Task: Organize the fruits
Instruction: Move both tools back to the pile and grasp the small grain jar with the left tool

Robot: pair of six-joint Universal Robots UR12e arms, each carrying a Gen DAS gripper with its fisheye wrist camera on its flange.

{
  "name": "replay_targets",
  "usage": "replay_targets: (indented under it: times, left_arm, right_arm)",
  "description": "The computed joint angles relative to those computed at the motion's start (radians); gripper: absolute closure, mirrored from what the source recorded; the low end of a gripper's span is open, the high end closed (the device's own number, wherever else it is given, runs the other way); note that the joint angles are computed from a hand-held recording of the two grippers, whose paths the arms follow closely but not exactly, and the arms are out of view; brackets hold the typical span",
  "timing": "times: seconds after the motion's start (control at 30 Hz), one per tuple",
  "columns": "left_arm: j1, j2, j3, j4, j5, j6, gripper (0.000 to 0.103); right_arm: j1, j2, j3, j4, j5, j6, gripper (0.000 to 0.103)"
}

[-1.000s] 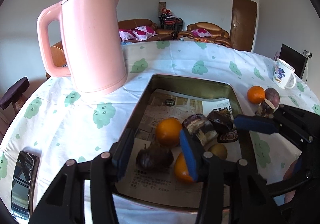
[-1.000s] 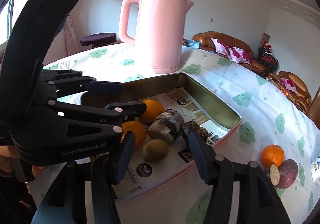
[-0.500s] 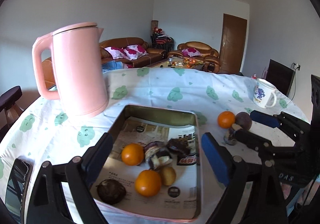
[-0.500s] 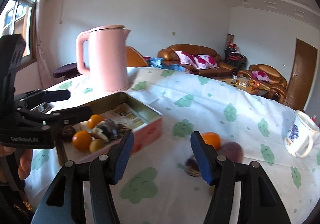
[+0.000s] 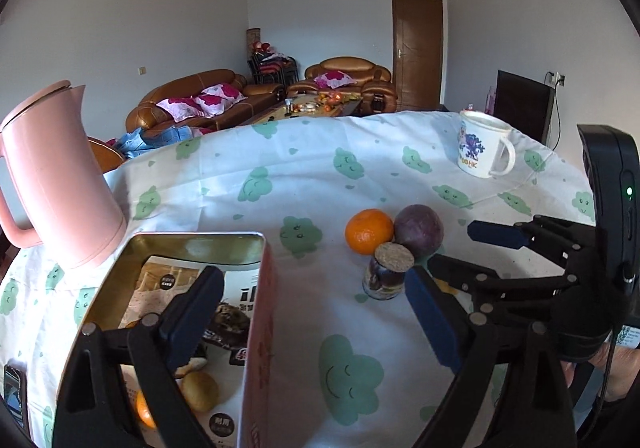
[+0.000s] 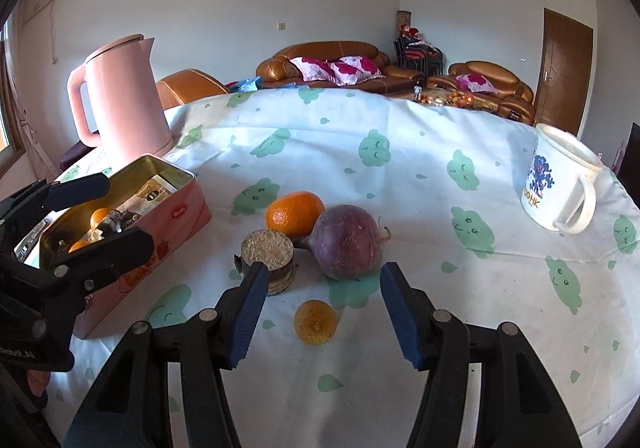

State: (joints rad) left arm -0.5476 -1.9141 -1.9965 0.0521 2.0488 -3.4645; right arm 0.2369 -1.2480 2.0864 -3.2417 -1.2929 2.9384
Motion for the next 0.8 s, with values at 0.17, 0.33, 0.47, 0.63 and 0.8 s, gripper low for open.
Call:
replay_targets:
  times: [0.17, 0.33, 0.47, 0.63, 0.8]
  left_arm:
    - [0.009, -0.012, 0.013, -0.038, -0.003, -0.023, 0.009]
    - [0.011, -0.016, 0.018, -0.036, -0.012, -0.020, 0.009]
    - [0.012, -0.024, 0.029, -0.042, -0.034, -0.006, 0.009]
    - [0.018, -0.031, 0.042, -0.061, -0.078, -0.010, 0.010]
    - [0.015, -0.048, 0.069, -0.090, -0.097, 0.013, 0.015]
  right_arm:
    - [-0.010, -0.001, -0.020, 0.122, 0.039, -0.024, 0.056]
    - [-0.005, -0.002, -0.029, 0.182, 0.048, -0.063, 0.076]
    - [-0.008, -0.006, -0.021, 0.165, 0.050, -0.055, 0.077]
    - [-0.018, -0.009, 0.007, 0.048, 0.030, 0.013, 0.079]
    - [-0.034, -0.008, 0.018, -0.011, 0.027, 0.054, 0.079]
